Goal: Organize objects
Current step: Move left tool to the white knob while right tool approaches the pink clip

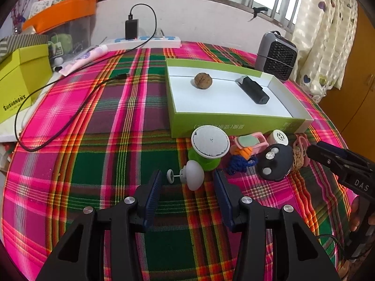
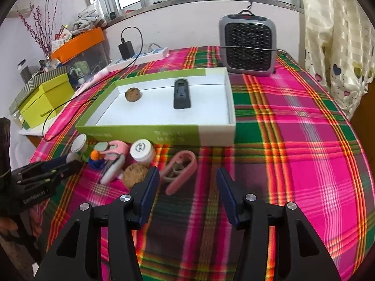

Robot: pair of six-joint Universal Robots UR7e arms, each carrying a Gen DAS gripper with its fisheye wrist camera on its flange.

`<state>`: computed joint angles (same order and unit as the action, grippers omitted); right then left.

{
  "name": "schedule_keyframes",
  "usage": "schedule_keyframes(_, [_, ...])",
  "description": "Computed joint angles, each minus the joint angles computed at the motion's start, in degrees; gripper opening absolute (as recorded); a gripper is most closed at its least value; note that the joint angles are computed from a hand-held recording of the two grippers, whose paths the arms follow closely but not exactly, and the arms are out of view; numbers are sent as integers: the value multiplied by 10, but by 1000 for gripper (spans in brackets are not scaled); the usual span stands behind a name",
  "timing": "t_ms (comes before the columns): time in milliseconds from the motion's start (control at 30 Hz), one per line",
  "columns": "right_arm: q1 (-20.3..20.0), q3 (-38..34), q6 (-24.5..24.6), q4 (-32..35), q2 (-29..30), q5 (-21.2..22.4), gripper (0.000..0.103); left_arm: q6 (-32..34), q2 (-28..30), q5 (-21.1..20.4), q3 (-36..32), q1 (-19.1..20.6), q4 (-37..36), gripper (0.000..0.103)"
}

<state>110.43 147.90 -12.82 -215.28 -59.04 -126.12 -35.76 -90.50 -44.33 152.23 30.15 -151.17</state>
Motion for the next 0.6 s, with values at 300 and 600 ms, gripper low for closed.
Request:
schedule_keyframes(300, [0, -30, 26, 51, 11, -23, 52, 7, 5, -1, -3, 6, -9, 44])
schedule_keyframes(600, [14, -28, 14, 65, 8, -60, 52, 8, 7, -2, -3, 7, -13, 44])
